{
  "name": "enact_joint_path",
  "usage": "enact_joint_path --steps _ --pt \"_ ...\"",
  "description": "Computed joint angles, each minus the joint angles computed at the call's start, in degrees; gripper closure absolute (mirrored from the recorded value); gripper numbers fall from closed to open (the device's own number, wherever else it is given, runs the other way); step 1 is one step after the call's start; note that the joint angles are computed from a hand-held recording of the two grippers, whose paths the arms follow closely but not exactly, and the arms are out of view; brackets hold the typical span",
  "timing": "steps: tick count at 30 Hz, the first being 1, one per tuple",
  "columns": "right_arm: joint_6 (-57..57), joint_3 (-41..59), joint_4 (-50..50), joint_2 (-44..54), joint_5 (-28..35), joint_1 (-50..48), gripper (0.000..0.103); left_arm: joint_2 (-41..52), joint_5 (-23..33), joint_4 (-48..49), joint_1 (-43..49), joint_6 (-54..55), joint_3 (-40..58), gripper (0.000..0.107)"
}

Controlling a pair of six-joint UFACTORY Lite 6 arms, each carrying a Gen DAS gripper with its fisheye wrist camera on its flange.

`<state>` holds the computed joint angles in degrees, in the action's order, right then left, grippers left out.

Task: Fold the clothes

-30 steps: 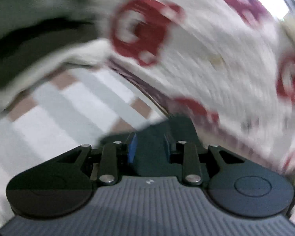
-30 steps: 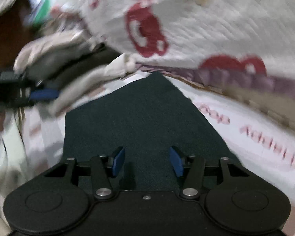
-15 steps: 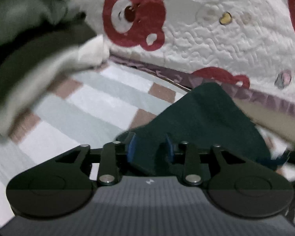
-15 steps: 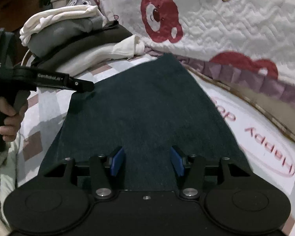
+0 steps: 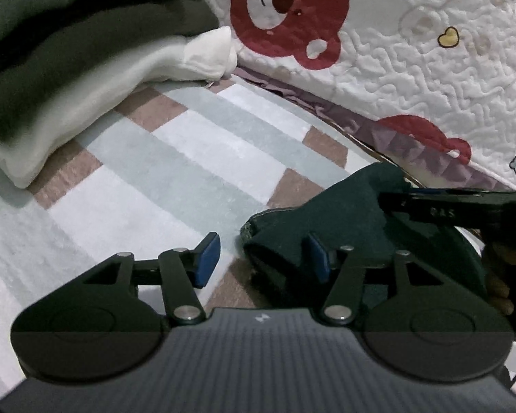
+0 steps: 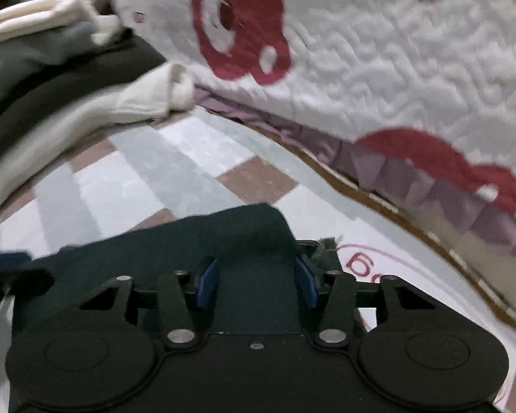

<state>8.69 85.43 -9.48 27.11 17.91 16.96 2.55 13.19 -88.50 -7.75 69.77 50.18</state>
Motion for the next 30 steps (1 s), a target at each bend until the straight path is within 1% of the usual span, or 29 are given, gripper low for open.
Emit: enact_joint_path --steps 3,5,6,8,10,12,13,14,15,17,18,19,20,21,22,23,25,26,27,29,30 --pt "-0.83 1.96 1.35 1.57 1.68 -0.24 0.051 0.52 0.37 -2.51 0.27 1.71 -0.48 0.05" --pt "-3.81 4.23 5.51 1.81 4.87 -1.08 0.052 0.53 0.31 -4.03 0.32 3.24 -0.96 0.046" --pt "-5.77 2.79 9.22 -0.39 5.22 -1.89 0.054 0.52 0.22 -3.98 0.32 3.4 -1.02 0.045" --pt "-13.83 -3.75 21.21 -7.69 3.88 -4.14 0.054 0.55 0.13 -3.72 0.36 3.37 -1.07 0.045" --pt "-25.11 -13.8 33.2 -18.49 3.42 -5.49 0.053 0.56 0.06 -4.62 0.37 4.21 -1.14 0.045" --pt "-37.1 -24.06 42.89 -28.93 5.7 -5.47 0.052 0.47 0.0 -8.46 0.31 8.28 -1.75 0.044" --pt "-40.7 -28.34 44.58 -33.23 7.04 -5.06 0.052 0.37 -0.09 -9.97 0.25 9.82 -2.04 0.044" --pt "-41.9 -32.26 44.04 -36.55 7.7 -4.09 0.052 0.24 -0.21 -11.32 0.18 11.16 -2.32 0.044" --pt "-40.71 -36.04 41.56 -39.63 8.2 -2.44 0.052 0.06 -0.42 -11.14 0.01 11.09 -2.49 0.044" --pt "-31.49 -43.35 31.49 -46.65 7.07 2.21 0.051 -0.42 -0.91 -8.9 -0.38 9.13 -2.66 0.043" --pt "-26.91 -44.08 28.19 -48.41 8.94 3.34 0.05 -0.56 -1.08 -7.59 -0.42 7.89 -2.66 0.043" --pt "-23.85 -42.41 27.29 -48.52 13.1 3.21 0.05 -0.66 -1.22 -6.15 -0.4 6.5 -2.62 0.043" --pt "-22.81 -40.15 28.79 -48.34 17.86 1.99 0.05 -0.56 -0.94 -5.48 -0.16 5.69 -2.53 0.042" --pt "-24.11 -37.66 32.68 -48.0 23.12 -0.75 0.049 -0.38 -0.5 -5.15 0.16 5.16 -2.43 0.042" --pt "-27.79 -37.34 38.46 -48.74 26.83 -5.02 0.05 -0.2 -0.06 -4.81 0.49 4.61 -2.32 0.041" --pt "-30.0 -38.4 42.64 -50.76 29.18 -9.29 0.05 -0.02 0.37 -4.48 0.81 4.07 -2.2 0.041" --pt "-33.53 -40.97 49.37 -54.98 33.84 -18.27 0.045 0.93 4.47 -3.84 3.17 1.32 -1.95 0.041" --pt "-35.24 -44.18 51.56 -58.45 34.44 -22.79 0.044 1.5 6.73 -3.59 4.45 -0.15 -1.77 0.041" --pt "-36.27 -47.38 53.19 -61.06 34.56 -27.12 0.041 2.26 10.32 -3.31 6.48 -1.02 -1.58 0.044" --pt "-35.55 -52.4 54.41 -63.21 33.9 -34.4 0.041 5.97 22.32 -6.93 12.15 -4.04 -1.49 0.045" --pt "-32.05 -54.2 53.03 -63.03 32.66 -36.56 0.04 8.07 27.77 -8.97 14.36 -5.79 -1.56 0.047"
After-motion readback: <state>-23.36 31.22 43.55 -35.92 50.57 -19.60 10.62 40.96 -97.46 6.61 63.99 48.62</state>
